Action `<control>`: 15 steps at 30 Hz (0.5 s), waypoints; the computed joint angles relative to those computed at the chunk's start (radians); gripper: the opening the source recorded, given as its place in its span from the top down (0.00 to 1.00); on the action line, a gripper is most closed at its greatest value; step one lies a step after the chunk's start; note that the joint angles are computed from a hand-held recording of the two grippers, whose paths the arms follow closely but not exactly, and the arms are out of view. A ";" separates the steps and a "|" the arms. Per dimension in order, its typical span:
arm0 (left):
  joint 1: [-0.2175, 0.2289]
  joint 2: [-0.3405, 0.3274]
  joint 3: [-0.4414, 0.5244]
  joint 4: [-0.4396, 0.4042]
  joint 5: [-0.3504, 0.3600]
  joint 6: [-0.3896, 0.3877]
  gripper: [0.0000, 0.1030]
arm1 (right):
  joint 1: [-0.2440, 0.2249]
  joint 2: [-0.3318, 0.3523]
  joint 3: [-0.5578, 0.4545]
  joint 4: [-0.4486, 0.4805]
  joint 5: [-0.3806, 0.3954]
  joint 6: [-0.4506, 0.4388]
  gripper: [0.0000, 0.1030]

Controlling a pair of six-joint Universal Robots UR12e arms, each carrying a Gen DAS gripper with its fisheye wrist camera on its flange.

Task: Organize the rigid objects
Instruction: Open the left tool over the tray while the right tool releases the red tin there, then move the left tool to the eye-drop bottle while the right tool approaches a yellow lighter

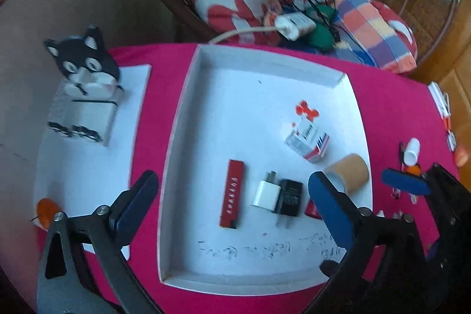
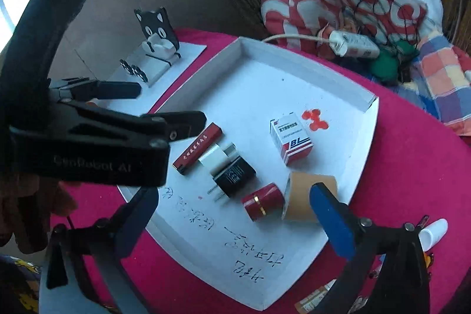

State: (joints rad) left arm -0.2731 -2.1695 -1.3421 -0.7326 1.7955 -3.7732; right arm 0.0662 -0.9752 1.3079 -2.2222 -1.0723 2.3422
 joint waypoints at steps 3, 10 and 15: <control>-0.007 0.004 -0.003 0.012 0.028 -0.030 0.01 | -0.004 -0.015 0.023 -0.040 -0.008 -0.003 0.00; -0.034 -0.019 0.042 0.004 0.031 -0.034 0.01 | -0.044 -0.032 0.047 -0.090 0.019 0.041 0.00; -0.063 -0.067 0.122 -0.027 -0.014 -0.010 0.01 | -0.089 -0.018 0.023 -0.097 -0.002 0.117 0.00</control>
